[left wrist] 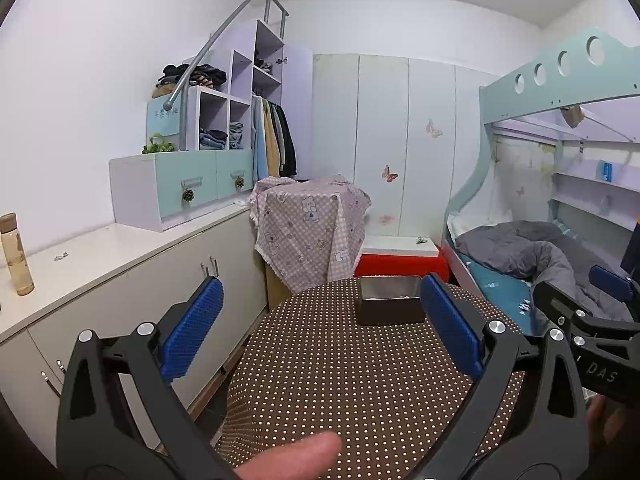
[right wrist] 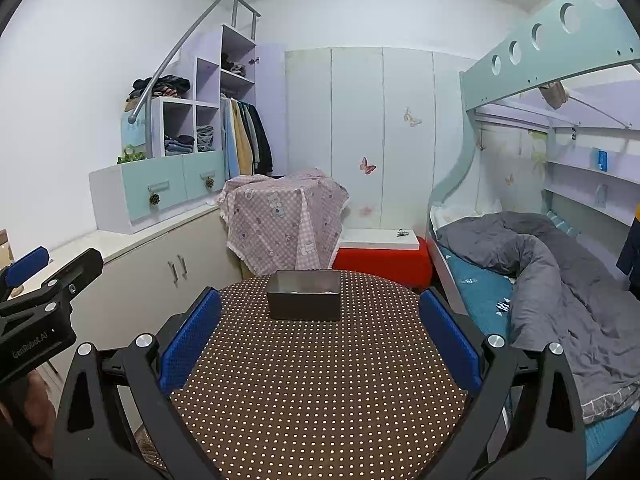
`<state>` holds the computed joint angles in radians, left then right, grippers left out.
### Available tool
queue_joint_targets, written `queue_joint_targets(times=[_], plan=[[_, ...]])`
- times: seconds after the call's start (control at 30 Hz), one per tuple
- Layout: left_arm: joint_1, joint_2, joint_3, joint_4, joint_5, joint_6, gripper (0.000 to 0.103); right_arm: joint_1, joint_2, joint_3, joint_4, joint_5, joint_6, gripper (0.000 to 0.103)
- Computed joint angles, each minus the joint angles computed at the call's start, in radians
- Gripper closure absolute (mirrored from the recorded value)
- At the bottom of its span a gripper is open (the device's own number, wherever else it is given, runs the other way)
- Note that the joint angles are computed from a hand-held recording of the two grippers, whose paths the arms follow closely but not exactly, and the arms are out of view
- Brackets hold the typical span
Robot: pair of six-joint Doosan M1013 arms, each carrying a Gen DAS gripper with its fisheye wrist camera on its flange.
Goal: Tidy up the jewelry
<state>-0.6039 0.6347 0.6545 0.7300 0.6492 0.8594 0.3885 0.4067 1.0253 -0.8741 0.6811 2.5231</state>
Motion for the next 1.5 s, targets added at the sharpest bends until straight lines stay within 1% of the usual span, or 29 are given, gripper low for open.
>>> queue_joint_targets(times=[0.07,0.17,0.23,0.33,0.47,0.53,0.77,1.0,1.33,1.5], plan=[[0.002,-0.002,0.003,-0.008,-0.01,0.005,0.006,0.001,0.001,-0.001,0.002,0.001,-0.004,0.008],[0.008,-0.015,0.031,-0.014,-0.056,-0.017,0.006,0.001,0.004,-0.006,0.004,-0.006,-0.002,0.008],[0.011,-0.019,0.038,-0.019,-0.068,-0.015,0.006,0.001,0.006,-0.009,0.003,-0.005,0.001,0.008],[0.009,-0.017,0.034,-0.014,-0.059,-0.021,0.006,0.0,0.008,-0.013,0.01,-0.002,-0.006,0.008],[0.007,-0.007,0.009,-0.042,-0.016,0.002,0.006,0.003,0.01,-0.016,0.005,-0.002,-0.005,0.008],[0.003,-0.007,0.01,-0.01,-0.009,-0.023,0.006,0.004,0.009,-0.015,-0.002,-0.005,0.0,0.008],[-0.004,-0.015,0.028,0.025,-0.019,-0.035,0.006,0.006,0.007,-0.011,-0.012,-0.011,0.005,0.008],[0.0,-0.011,0.019,0.0,-0.024,-0.008,0.006,0.008,0.007,-0.012,-0.021,-0.01,0.008,0.008],[-0.007,-0.015,0.029,0.029,-0.022,-0.029,0.006,0.009,0.005,-0.011,-0.019,-0.01,0.009,0.008],[-0.007,-0.014,0.027,0.021,-0.02,-0.022,0.006,0.011,0.007,-0.015,-0.016,-0.006,0.003,0.008]])
